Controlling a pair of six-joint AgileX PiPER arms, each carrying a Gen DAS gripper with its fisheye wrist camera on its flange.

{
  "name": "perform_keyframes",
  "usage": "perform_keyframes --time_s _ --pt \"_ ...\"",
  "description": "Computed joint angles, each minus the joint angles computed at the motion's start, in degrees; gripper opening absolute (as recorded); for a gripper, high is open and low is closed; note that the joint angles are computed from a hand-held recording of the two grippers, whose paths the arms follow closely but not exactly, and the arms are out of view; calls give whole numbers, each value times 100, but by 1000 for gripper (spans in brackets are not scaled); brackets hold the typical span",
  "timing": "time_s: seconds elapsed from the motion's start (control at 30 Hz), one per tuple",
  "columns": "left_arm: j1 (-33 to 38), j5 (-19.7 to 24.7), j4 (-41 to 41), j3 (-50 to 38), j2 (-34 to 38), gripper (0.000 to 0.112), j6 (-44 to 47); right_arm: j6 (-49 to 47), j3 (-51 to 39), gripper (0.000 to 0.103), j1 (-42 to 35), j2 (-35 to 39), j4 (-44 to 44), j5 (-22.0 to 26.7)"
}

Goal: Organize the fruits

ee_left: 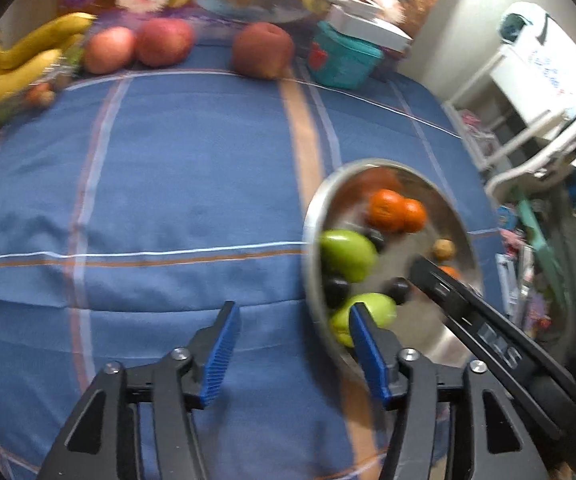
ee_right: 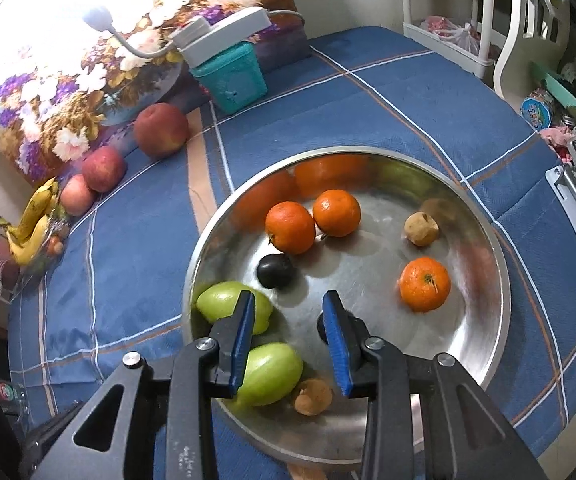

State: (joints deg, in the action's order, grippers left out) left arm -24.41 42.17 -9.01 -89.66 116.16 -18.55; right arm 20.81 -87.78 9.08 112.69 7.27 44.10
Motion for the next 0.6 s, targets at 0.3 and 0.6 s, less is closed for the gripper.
perform_keyframes --time_s 0.3,0.6 --pt "-47 -250 2275 1264 -605 103 -2079 234 740 65 560 -515 -711 -73" --pt "197 -740 2910 2142 -1048 103 -2833 584 1151 92 922 -749 -1422 -427"
